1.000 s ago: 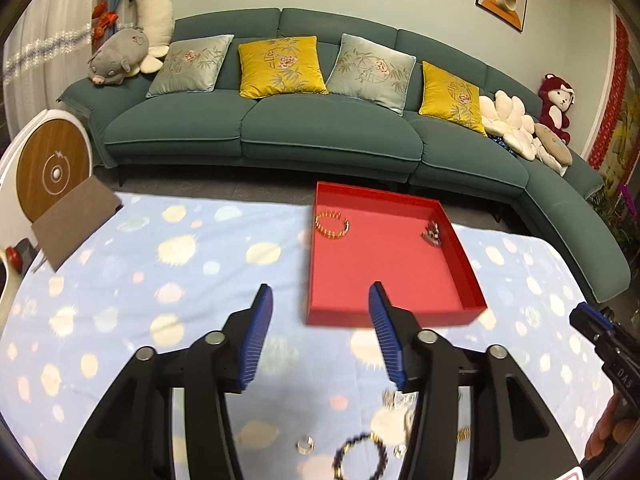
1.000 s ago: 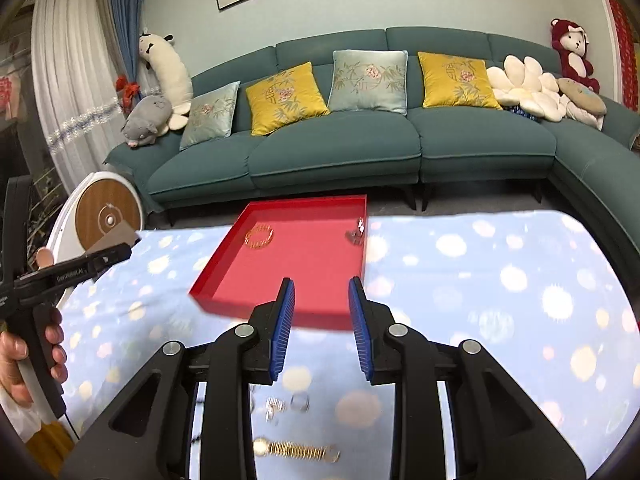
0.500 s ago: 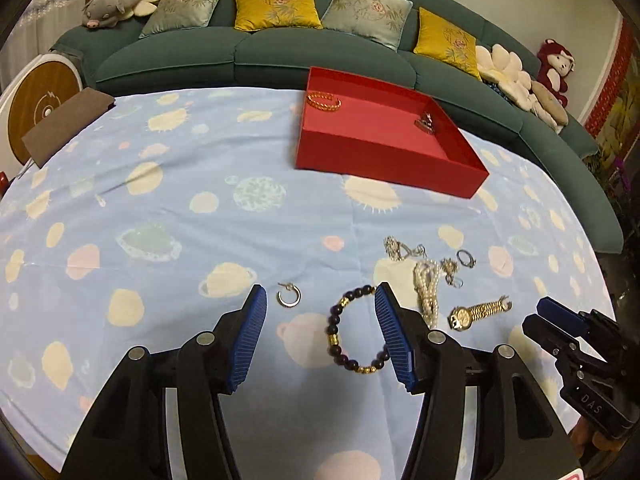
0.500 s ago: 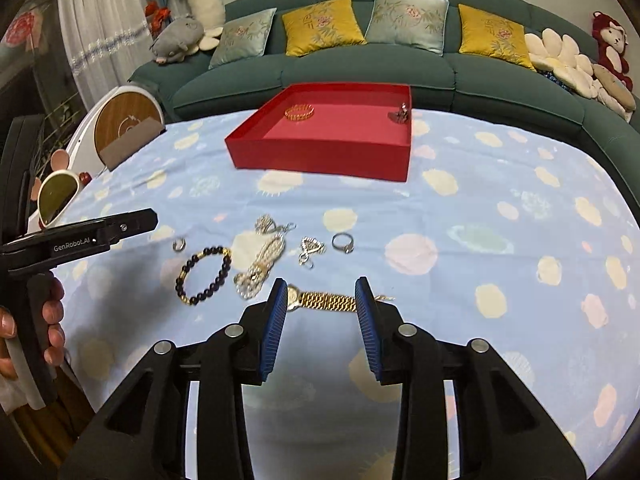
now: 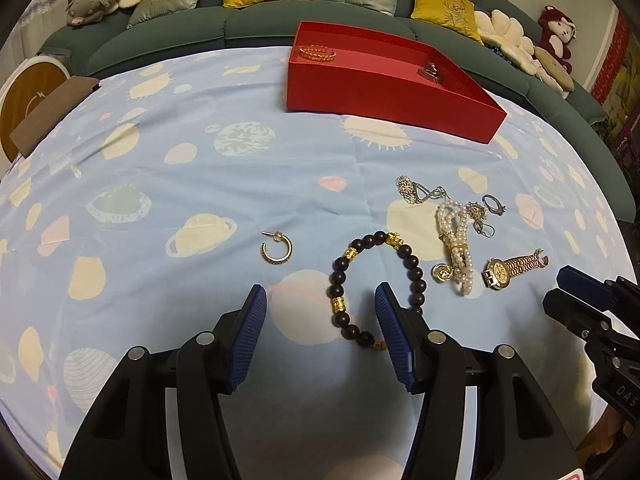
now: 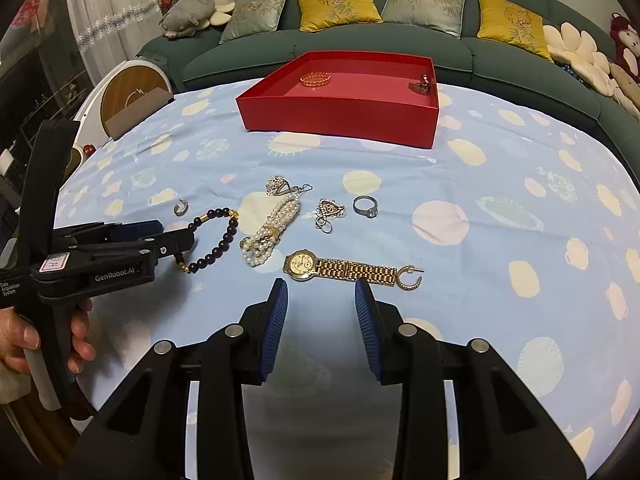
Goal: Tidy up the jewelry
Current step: 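Grasp the black bead bracelet with the left tool while the right tool grasps the gold watch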
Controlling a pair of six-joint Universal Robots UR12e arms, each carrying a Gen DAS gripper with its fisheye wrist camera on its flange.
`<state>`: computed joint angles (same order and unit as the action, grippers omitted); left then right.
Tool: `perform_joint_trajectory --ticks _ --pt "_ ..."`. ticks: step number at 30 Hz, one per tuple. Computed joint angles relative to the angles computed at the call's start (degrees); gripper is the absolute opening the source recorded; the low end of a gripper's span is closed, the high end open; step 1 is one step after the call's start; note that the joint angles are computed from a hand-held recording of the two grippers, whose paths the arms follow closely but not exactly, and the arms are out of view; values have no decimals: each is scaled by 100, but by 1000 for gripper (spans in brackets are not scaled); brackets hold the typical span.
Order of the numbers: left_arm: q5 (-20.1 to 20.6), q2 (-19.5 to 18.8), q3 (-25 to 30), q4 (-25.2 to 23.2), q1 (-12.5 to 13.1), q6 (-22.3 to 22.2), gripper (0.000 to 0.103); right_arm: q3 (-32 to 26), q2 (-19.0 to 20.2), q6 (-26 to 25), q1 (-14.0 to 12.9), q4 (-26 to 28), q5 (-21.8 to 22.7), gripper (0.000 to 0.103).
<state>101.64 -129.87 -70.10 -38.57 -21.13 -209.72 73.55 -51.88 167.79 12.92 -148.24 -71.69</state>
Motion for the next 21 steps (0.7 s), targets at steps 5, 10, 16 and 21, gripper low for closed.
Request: perform_joint_trajectory --ticks 5,10,16,21 --pt "188 -86 115 -14 -71 295 50 -97 75 -106 31 72 -116 34" --pt "63 -96 147 -7 -56 477 8 -340 223 -882 78 400 -63 39" --pt "-167 -30 63 58 -1 378 5 -598 360 -2161 115 661 107 43" --pt "-250 49 -32 191 31 336 5 -811 474 -2432 77 951 288 43"
